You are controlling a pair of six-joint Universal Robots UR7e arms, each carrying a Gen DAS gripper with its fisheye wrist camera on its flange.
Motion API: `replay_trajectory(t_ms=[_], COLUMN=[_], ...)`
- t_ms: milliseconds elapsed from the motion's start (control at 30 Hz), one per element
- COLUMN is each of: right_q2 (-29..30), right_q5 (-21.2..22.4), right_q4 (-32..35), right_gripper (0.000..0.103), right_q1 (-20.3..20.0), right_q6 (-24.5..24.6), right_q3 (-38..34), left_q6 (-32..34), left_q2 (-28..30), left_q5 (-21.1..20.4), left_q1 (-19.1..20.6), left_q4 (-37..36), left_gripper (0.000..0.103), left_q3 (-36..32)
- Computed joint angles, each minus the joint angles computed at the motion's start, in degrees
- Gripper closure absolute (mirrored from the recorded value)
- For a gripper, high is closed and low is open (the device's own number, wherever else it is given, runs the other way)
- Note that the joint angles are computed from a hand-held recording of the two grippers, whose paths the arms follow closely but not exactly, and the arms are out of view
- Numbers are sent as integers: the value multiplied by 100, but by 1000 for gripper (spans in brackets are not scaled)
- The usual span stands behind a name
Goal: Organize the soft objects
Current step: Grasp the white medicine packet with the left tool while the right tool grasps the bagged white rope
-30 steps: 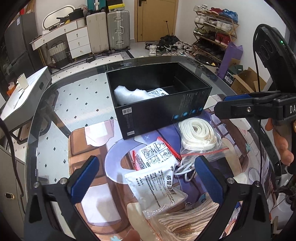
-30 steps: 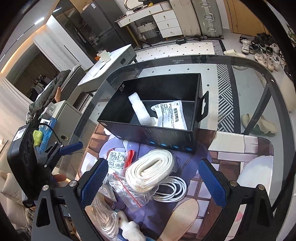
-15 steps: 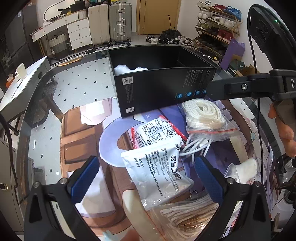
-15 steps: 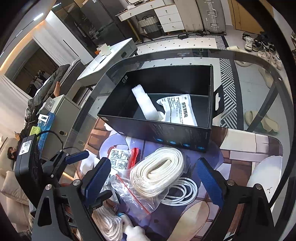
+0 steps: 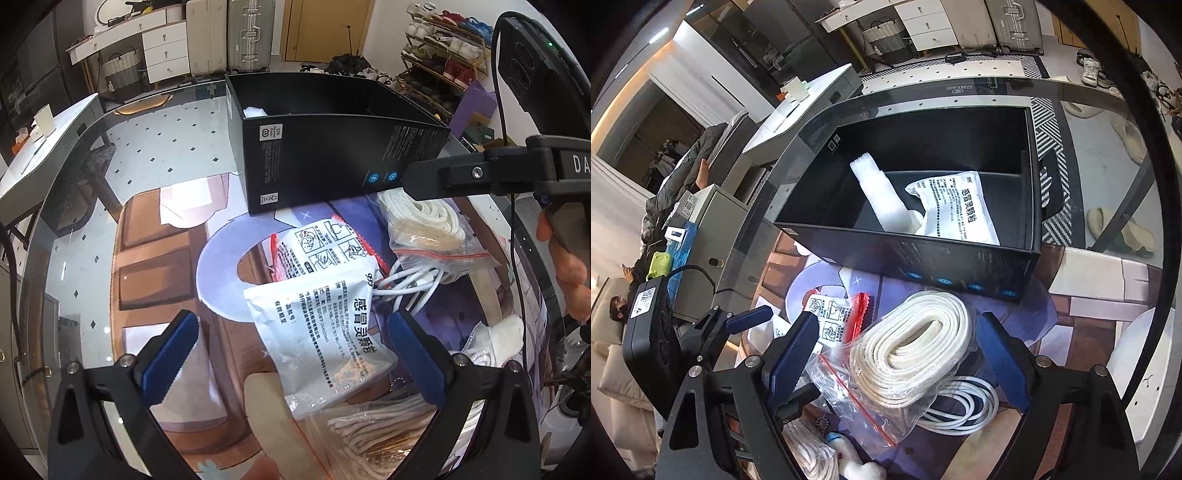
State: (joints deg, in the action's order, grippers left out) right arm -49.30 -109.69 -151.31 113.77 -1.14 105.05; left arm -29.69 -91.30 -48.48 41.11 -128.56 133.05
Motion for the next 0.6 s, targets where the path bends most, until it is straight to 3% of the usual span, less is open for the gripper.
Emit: replay_trajectory(t_ms=[300,600], right_q2=[62,243], right_q5=[-85,-82], right_q4=[160,132], right_gripper=[15,33], right_q1=[-88,-93], right_q6=[220,359], right_q3=[20,-79], left_q6=[-19,-158], left_q2=[48,89], left_q5=[-30,115], left_q1=[37,-35], left_q4=[-46,-26], left_gripper=[0,0], left_q3=[43,98])
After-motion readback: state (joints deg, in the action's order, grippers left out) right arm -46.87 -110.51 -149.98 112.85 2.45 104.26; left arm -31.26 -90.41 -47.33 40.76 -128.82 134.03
